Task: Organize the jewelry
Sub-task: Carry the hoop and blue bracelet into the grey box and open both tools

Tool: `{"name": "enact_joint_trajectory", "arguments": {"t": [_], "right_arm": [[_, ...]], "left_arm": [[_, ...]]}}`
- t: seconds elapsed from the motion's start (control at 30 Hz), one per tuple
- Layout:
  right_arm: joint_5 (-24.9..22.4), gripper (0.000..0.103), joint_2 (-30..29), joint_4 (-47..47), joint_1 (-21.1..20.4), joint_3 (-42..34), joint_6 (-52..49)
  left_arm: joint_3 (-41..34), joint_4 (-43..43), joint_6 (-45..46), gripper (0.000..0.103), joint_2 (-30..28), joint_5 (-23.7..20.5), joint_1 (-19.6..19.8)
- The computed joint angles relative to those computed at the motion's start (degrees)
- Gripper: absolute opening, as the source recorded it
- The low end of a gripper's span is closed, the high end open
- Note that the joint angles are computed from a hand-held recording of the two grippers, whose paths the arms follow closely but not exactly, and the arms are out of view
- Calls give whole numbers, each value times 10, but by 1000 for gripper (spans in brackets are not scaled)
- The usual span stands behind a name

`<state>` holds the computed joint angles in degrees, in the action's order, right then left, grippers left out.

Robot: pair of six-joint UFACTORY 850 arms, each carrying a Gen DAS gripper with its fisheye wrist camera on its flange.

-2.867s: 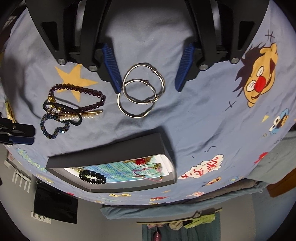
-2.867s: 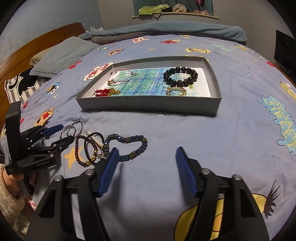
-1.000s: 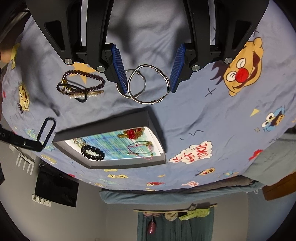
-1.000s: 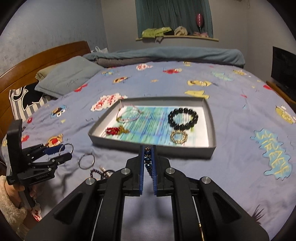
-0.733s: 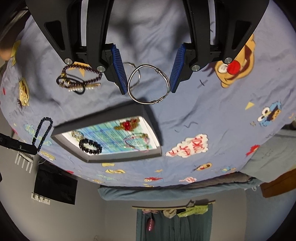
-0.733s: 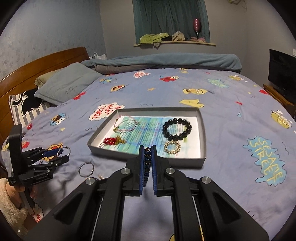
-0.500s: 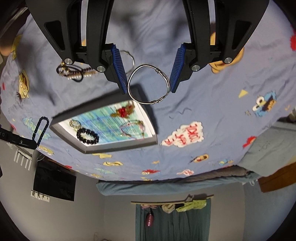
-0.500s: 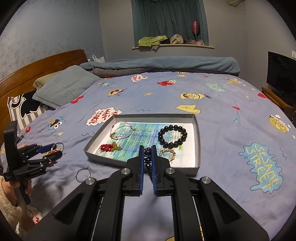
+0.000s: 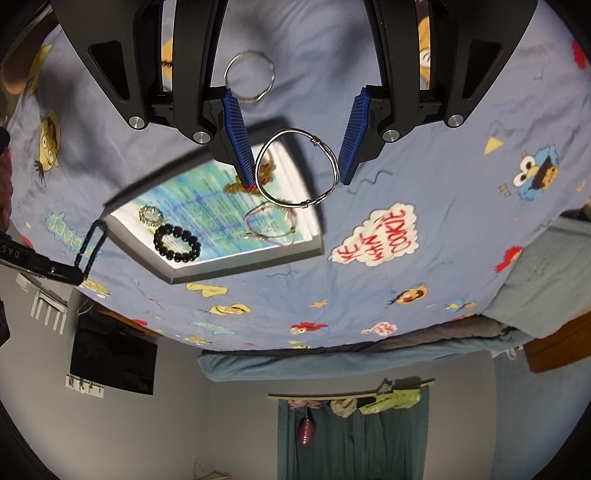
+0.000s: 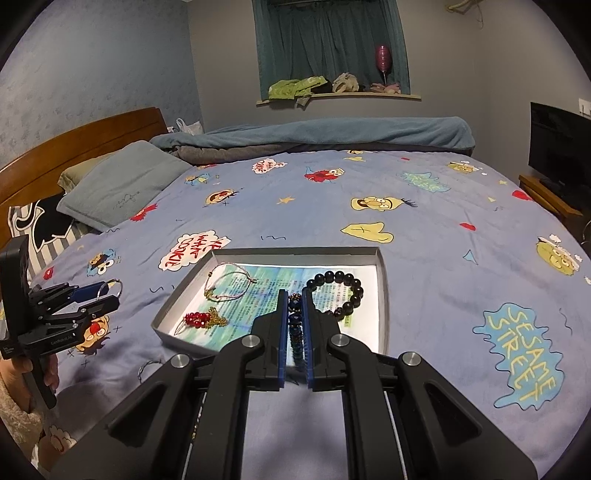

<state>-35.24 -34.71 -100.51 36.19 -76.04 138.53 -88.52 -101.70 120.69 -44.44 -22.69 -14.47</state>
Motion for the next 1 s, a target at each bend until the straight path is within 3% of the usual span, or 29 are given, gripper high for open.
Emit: {"name": "enact_joint_trajectory", "arguments": {"t": [0.3, 0.47, 0.77, 1.0], "right_arm": [[14, 7, -22, -4, -16, -27, -7], [26, 7, -33, -6, -23, -41, -5], [36, 7, -48, 0, -33, -54, -14], [52, 7, -60, -7, -40, -62, -2]], "left_arm": [[-60, 80, -74, 49, -36, 8, -17], [-105, 157, -160, 49, -63, 2, -24], [-139, 221, -217, 49, -87, -1, -31], [-209, 313, -315, 49, -130, -44, -30]]}}
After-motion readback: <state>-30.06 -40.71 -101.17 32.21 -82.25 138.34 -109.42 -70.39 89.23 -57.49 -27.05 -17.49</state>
